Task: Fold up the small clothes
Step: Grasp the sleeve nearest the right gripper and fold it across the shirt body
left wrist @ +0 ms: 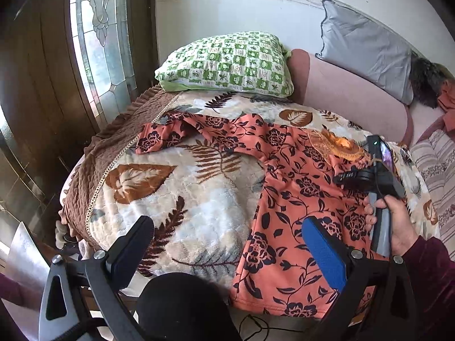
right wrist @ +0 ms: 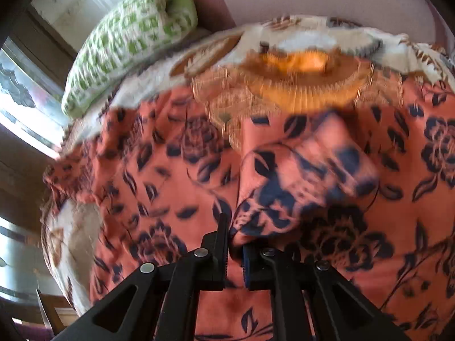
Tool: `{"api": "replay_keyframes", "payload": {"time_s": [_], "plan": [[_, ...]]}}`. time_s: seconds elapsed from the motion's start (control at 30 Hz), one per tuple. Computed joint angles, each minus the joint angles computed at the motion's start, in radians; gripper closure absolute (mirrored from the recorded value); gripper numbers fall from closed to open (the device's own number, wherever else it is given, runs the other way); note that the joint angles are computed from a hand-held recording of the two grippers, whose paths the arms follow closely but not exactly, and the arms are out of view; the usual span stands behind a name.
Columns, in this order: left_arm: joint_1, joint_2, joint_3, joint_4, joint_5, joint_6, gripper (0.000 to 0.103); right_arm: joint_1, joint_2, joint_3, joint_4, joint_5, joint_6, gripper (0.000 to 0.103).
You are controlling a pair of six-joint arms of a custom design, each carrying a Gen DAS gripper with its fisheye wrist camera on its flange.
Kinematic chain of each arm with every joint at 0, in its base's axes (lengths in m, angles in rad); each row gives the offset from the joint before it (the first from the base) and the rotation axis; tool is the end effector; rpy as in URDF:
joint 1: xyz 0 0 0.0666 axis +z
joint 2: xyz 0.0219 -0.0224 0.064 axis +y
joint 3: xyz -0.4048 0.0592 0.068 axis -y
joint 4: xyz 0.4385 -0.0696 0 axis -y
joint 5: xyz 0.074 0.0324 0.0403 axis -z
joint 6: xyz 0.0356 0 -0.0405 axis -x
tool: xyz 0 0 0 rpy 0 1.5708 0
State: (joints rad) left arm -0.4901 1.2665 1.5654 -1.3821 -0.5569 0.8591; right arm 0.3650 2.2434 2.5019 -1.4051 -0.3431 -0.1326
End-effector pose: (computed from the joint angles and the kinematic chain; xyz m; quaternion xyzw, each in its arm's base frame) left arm 0.3909 -0.1877 0.5741 -0.2364 0.9050 0.0633 0.3479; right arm 0.7388 0.2947 0.4189 -0.1474 0.9526 0.2128 0.1599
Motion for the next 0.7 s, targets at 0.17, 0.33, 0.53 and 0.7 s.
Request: {"api": "replay_keyframes", "payload": {"time_s": [0.17,0.33,0.53,0.7], "plan": [[-0.012,0.018,0.002,0.034,0.009,-0.028,0.0,-0.046,-0.093,-0.114,0.031,-0.12,0.043,0.05],[0.001,0.067,0.028,0.078,0.053,-0.098,0.0,-0.095,-0.193,-0.187,0.108,-0.224,0.037,0.029],[0.036,0.159,0.111,0.082,0.094,-0.148,0.0,-0.158,-0.282,-0.314,0.231,-0.3,-0.004,0.029],[0.023,0.176,0.147,0.062,0.071,-0.135,0.0,-0.179,-0.278,-0.329,0.243,-0.329,-0.045,0.029]]}}
